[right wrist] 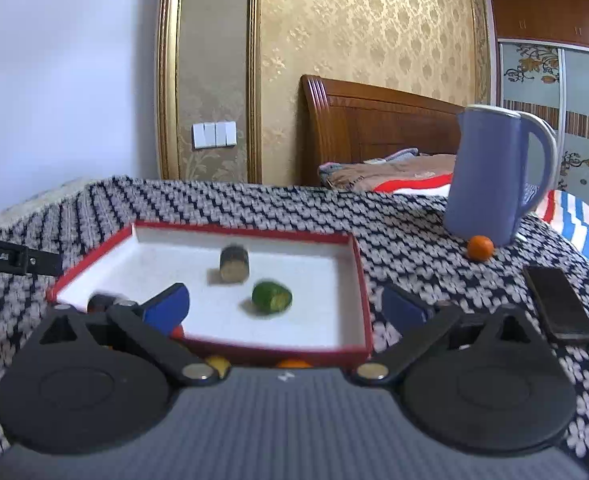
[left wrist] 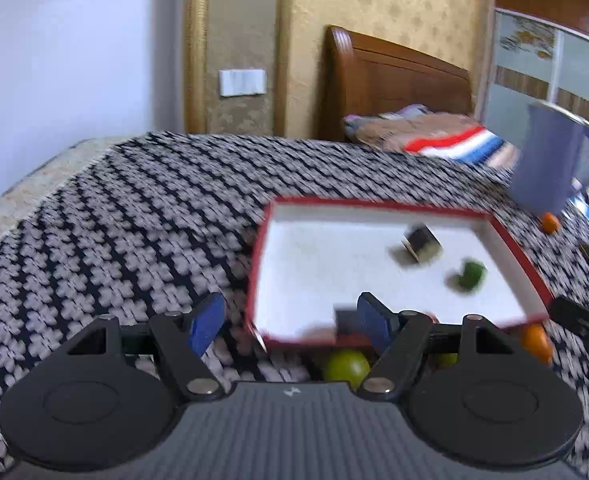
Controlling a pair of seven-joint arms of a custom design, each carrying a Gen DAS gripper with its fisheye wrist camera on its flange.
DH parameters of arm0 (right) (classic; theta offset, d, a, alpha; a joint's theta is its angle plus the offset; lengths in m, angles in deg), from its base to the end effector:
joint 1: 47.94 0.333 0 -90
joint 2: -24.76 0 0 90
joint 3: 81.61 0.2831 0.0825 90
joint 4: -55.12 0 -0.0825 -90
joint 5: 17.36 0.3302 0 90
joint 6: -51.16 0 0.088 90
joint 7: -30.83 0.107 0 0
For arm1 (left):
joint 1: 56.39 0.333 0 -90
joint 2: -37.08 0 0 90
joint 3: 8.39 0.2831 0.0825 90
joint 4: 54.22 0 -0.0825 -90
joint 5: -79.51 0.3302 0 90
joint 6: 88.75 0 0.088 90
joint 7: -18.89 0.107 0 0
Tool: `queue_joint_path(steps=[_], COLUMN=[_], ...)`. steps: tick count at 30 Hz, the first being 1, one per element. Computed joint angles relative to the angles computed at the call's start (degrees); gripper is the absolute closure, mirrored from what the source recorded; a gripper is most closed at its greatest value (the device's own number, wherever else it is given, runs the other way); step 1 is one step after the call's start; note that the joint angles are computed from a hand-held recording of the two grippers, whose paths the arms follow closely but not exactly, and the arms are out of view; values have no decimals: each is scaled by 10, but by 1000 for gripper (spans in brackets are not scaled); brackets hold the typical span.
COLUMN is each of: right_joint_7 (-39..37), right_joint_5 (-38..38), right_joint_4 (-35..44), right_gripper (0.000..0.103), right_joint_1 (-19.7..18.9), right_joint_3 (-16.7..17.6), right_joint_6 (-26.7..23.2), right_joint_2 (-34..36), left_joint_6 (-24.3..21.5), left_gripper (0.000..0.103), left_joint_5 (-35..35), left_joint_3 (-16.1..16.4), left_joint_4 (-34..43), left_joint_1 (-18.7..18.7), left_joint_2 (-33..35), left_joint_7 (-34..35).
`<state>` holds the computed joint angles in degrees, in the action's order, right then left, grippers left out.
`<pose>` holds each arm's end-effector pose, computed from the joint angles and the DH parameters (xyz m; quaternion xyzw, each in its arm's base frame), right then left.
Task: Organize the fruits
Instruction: 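Open the left tool to drop the red tomato into the tray, then pull both open tools back to the row of fruits beside the tray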
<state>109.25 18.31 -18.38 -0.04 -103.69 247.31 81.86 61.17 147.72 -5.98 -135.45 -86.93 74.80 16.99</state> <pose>0.6176 0.3534 0.3320 -0.6661 0.4807 -0.3397 0.4581 0.5961 -0.3501 0.3597 -0.6798 0.5678 -0.3167 0.3393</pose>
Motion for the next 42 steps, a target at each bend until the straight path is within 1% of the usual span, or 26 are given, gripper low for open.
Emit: queue_joint_path(steps=[2, 3, 5, 6, 7, 8, 9, 10, 11, 14, 16, 18, 25, 26, 27, 29, 33, 35, 37, 39, 41, 42], right_joint_7=[-2, -4, -7, -14, -18, -21, -20, -21, -24, -24, -17, -7, 17, 20, 23, 25, 28, 29, 24, 23, 26, 30], right_joint_5=[13, 14, 20, 12, 10, 22, 38, 41, 42, 44, 30, 19, -31, -33, -31, -34, -44, -55, -67, -72, -78, -83], right_joint_4=[-26, -39, -59, -69, -74, -74, -75, -78, -79, -67, -68, -64, -65, -67, -68, -71, -80, -85, -85, -77, -69, -66], right_gripper=[0, 0, 0, 0, 0, 0, 0, 0, 2, 8, 9, 9, 13, 13, 13, 13, 13, 13, 13, 15, 22, 23], right_joint_1=[18, 18, 8, -10, -17, -11, 5, 10, 12, 22, 24, 32, 5, 6, 10, 13, 21, 14, 4, 9, 18, 20], right_joint_3=[-15, -10, 13, 41, 52, 42, 19, 12, 6, -17, -23, -41, -9, -10, -17, -22, -34, -24, -8, -15, -35, -42], right_joint_6=[1, 7, 19, 25, 24, 18, 13, 14, 15, -7, -13, -22, -26, -23, -23, -26, -36, -35, -32, -39, -55, -62], right_joint_2=[-6, -10, -21, -31, -35, -33, -27, -25, -23, -13, -11, -4, -13, -13, -11, -13, -16, -22, -26, -19, -12, -10], left_joint_6=[-3, -10, -39, -44, -44, -39, -31, -25, -23, -3, 13, 17, 27, 26, 23, 27, 8, 3, 3, -7, -2, 4], left_gripper=[30, 30, 30, 30, 30, 30, 30, 30, 30, 31, 31, 31, 32, 39, 43, 43, 43, 43, 47, 51, 55, 58], left_joint_5=[6, 15, 31, 38, 35, 27, 20, 14, 4, -22, -31, -39, -69, -78, -87, -102, -120, -128, -138, -144, -146, -146], left_joint_3=[0, 3, 8, 8, 3, -2, -6, -7, -9, -9, -4, 0, 5, 4, 4, 5, 17, 19, 18, 20, 22, 23], left_joint_4=[-10, -12, -9, -6, -3, 0, 4, 7, 13, 17, 15, 18, 52, 60, 65, 75, 94, 102, 111, 122, 119, 115], left_joint_1=[-8, -16, -33, -35, -32, -26, -20, -17, -14, -6, -5, -7, -12, -12, -11, -11, -22, -23, -21, -25, -25, -24], left_joint_2=[0, 1, 8, 12, 17, 21, 26, 30, 35, 44, 45, 49, 74, 79, 83, 90, 103, 109, 117, 124, 123, 121], left_joint_7=[-10, -20, -40, -47, -45, -40, -37, -35, -29, -16, -20, -14, 28, 40, 48, 60, 73, 77, 84, 94, 94, 92])
